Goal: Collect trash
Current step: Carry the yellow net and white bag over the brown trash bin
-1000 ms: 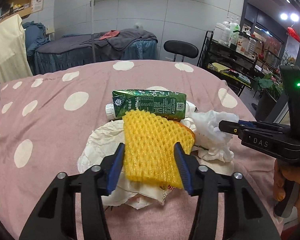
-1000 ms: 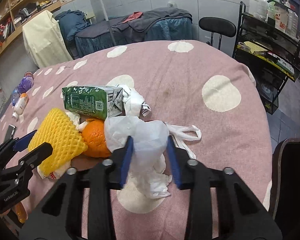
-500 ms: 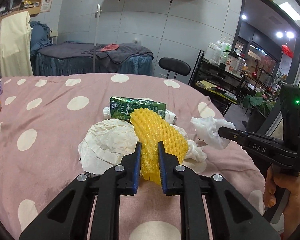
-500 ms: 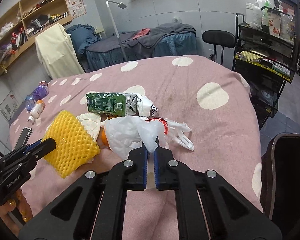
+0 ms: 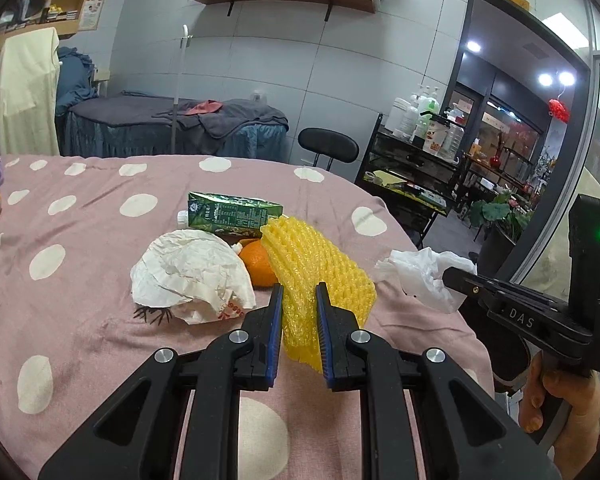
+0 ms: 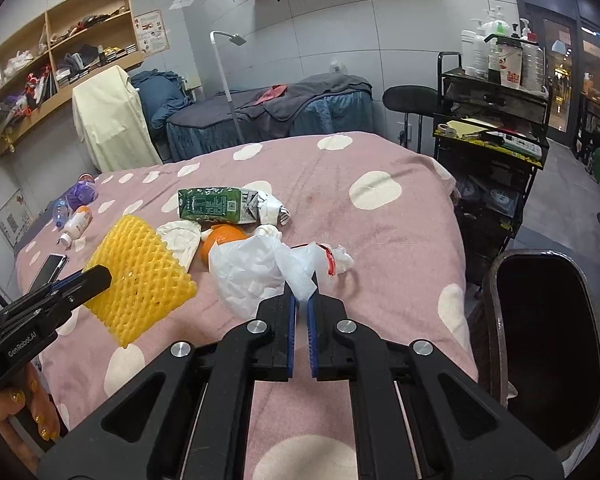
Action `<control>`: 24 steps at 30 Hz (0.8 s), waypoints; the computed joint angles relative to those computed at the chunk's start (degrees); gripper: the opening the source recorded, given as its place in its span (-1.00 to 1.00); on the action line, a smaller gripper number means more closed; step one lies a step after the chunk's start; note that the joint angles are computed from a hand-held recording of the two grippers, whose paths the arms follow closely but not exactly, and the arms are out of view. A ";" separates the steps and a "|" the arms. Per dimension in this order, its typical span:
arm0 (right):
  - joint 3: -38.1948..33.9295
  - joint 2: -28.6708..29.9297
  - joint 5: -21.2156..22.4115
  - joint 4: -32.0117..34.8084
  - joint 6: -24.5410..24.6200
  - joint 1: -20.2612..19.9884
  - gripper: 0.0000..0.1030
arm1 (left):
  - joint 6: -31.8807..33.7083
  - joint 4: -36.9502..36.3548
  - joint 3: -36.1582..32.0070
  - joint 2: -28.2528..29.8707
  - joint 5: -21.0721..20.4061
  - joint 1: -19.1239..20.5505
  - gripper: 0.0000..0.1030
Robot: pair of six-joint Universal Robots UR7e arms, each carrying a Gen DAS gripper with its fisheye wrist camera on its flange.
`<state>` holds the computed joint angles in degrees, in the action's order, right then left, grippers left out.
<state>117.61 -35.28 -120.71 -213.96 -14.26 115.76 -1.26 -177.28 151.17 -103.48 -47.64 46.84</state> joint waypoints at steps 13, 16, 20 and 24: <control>8.88 -3.54 -3.77 -11.66 0.71 -1.58 -0.88 | -4.47 -2.14 2.71 3.06 -2.21 -5.86 -0.69; 10.51 -4.39 -4.43 -13.74 0.96 -2.30 -0.88 | -5.03 -3.23 2.80 4.83 -3.42 -6.67 -0.69; 12.50 -5.58 -5.53 -16.49 0.83 -3.28 -0.88 | -5.09 -4.77 2.58 7.73 -4.75 -7.62 -0.69; 14.41 -6.81 -6.69 -18.87 0.89 -4.72 -0.88 | -4.80 -6.03 2.40 9.81 -6.04 -8.31 -0.69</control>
<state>132.02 -42.08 -127.41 -232.82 -13.36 111.04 -6.06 -183.31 153.57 -93.66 -53.68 38.53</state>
